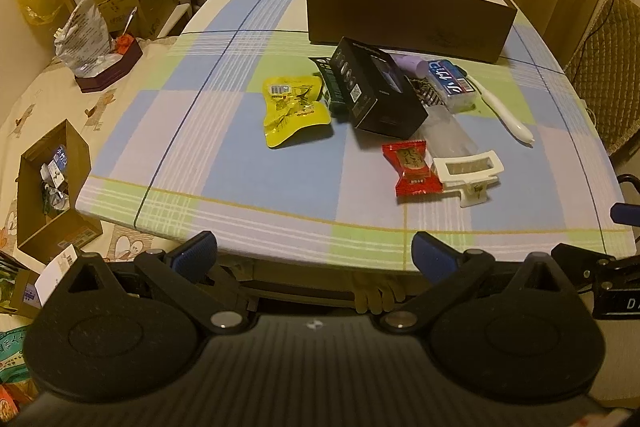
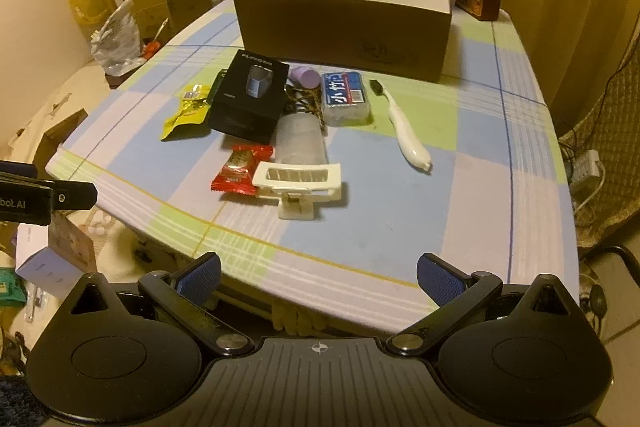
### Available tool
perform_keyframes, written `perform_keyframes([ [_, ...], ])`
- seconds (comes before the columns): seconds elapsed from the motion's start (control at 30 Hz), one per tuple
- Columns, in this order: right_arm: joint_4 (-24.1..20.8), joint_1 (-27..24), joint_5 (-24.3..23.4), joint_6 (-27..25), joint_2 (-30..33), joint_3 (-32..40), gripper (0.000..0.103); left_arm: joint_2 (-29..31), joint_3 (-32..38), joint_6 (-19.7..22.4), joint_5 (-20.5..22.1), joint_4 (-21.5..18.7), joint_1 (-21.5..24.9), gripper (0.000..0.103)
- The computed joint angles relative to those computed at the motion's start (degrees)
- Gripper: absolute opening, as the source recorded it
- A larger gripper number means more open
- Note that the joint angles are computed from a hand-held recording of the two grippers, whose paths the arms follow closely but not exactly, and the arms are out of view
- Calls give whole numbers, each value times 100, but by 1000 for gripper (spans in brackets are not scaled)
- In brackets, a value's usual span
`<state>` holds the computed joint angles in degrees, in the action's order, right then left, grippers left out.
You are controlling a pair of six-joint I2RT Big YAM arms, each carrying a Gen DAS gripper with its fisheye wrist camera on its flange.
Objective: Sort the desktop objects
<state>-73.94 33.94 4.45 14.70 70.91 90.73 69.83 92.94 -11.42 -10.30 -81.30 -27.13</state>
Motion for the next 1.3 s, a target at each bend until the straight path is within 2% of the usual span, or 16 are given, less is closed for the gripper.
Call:
perform_keyframes([
  [0.6,99,-102,-128,-32,399,213,101,259,138,186,178,53,290,102],
  [1.3,718,-211,-264,367,1124,368,101,964,404,686,634,533,777,102],
])
